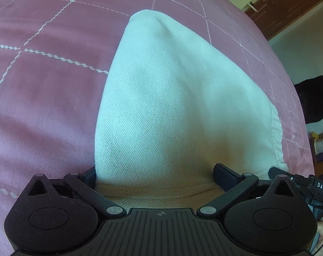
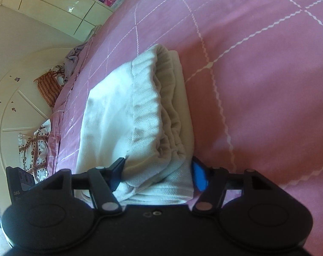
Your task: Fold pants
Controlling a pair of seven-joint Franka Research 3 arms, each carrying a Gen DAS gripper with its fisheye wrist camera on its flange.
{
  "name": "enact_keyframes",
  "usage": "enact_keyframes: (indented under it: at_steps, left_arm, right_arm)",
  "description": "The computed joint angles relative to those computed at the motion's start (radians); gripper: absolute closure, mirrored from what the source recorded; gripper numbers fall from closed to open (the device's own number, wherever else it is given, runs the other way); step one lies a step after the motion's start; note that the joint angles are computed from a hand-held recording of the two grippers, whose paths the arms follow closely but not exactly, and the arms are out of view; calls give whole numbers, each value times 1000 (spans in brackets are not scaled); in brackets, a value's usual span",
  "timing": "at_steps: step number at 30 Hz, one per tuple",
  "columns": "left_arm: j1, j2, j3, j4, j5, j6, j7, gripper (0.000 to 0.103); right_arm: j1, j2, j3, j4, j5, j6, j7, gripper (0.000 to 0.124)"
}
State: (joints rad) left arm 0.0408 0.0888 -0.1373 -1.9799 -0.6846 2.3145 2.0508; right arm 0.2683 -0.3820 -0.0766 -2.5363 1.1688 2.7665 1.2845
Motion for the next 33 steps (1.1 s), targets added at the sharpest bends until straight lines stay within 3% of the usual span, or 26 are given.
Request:
enact_keyframes:
  at_steps: [5,8,10,12,13,15,18,22,23,27,29,33]
  left_arm:
    - [-17,-15,-5,-23,45,46,-40,0]
    - [-8,-24,-1,-29,-40,29,-10,1]
    - [12,-34,10,-29,-168,-11,79,11]
    - [35,-19,26,-1,-266,-97,166,28]
    - [42,-1,31,22,-269,-131,172,32]
    - [56,50,35,77,-238,-172,148,52]
    - [93,114,25,126,-234,-220,134,51]
    - [107,90,1,73,-275,-181,153,48]
    - [104,91,-2,72,-283,-175,142,45]
    - [98,51,-3,38,-303,-161,148,48]
    - [96,26,5,23,-323,-160,175,57]
    - [71,51,9,32,-241,-108,159,57]
  right_arm:
    - [-4,-9,-18,-4,6,-31,-28,58]
    - [-7,-8,-30,-3,39,-48,-50,57]
    - [-8,0,-34,4,76,-56,-72,56]
    - [-15,-2,-43,2,116,-72,-101,56]
    - [-17,-5,-52,0,144,-89,-133,56]
    - [-34,-8,-59,-4,157,-125,-176,60]
    - [-63,-8,-74,-7,187,-186,-211,62]
    - [-93,8,-63,4,203,-217,-243,59]
    - [-94,22,-62,13,232,-216,-255,58]
    - [-100,72,-23,53,284,-165,-284,64]
    - [-98,72,13,61,234,-115,-227,73]
    - [-85,54,17,56,146,-98,-205,76]
